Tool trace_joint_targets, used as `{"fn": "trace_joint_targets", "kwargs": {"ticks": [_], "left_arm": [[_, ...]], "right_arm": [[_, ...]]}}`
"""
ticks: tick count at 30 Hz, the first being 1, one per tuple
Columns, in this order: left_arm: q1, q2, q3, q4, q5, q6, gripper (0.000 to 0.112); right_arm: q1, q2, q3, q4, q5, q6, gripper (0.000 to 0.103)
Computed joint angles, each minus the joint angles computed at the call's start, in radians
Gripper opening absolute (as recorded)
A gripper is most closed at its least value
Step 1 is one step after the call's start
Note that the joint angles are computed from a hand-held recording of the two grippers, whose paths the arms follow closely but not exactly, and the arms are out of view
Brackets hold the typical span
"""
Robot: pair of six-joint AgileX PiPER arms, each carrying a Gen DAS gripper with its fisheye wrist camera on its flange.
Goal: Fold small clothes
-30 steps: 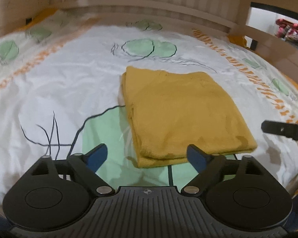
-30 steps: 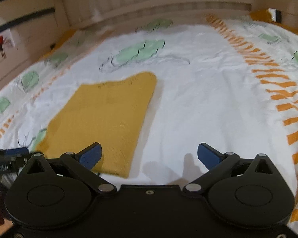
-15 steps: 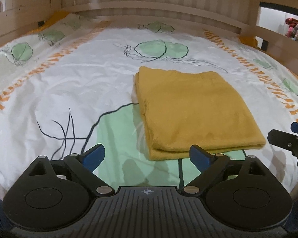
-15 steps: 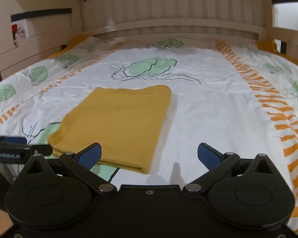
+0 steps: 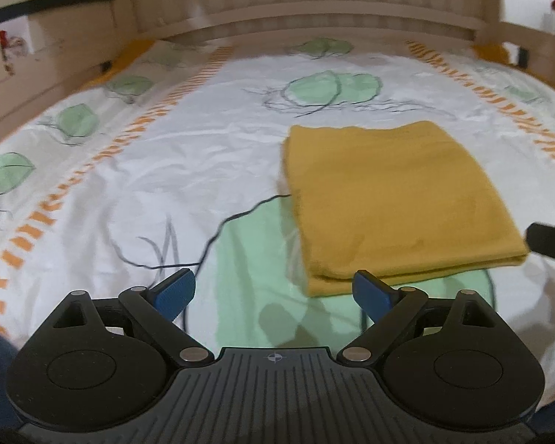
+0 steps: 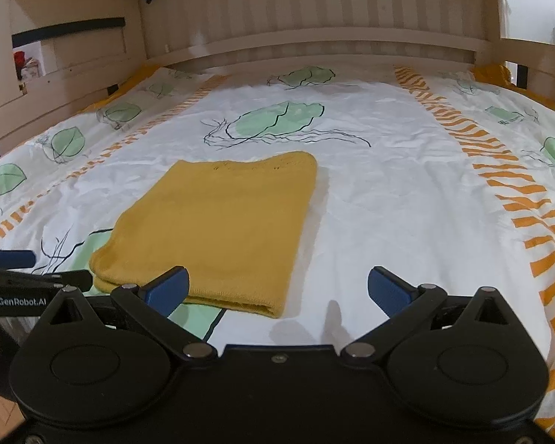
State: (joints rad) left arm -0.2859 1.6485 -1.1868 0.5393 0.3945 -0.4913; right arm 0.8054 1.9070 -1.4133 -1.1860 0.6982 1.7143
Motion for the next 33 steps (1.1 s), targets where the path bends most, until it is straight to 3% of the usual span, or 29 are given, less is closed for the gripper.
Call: {"fn": "trace_joint_targets", "kwargs": {"ticks": [2, 4, 7, 11, 33], "left_arm": [[-0.007, 0.001, -0.006, 0.017, 0.018, -0.012, 0.092], [0.008, -0.004, -0.007, -0.071, 0.009, 0.066, 0.092], [0.031, -0.013, -0.006, -0.232, -0.001, 0.205, 0.092], [0.034, -0.029, 0.015, -0.27, -0.024, 0.242, 0.092], [0.045, -0.049, 0.04, -0.406, -0.03, 0.342, 0.092]], "right_arm": [[0.008, 0.0, -0.001, -0.024, 0.018, 0.018, 0.102], [0.024, 0.005, -0.006, -0.056, 0.056, 0.036, 0.102], [0.063, 0.024, -0.027, -0.093, 0.15, 0.05, 0.102], [0.107, 0.06, -0.083, -0.079, 0.281, 0.043, 0.102], [0.079, 0.032, -0.061, -0.025, 0.168, 0.028, 0.102]]}}
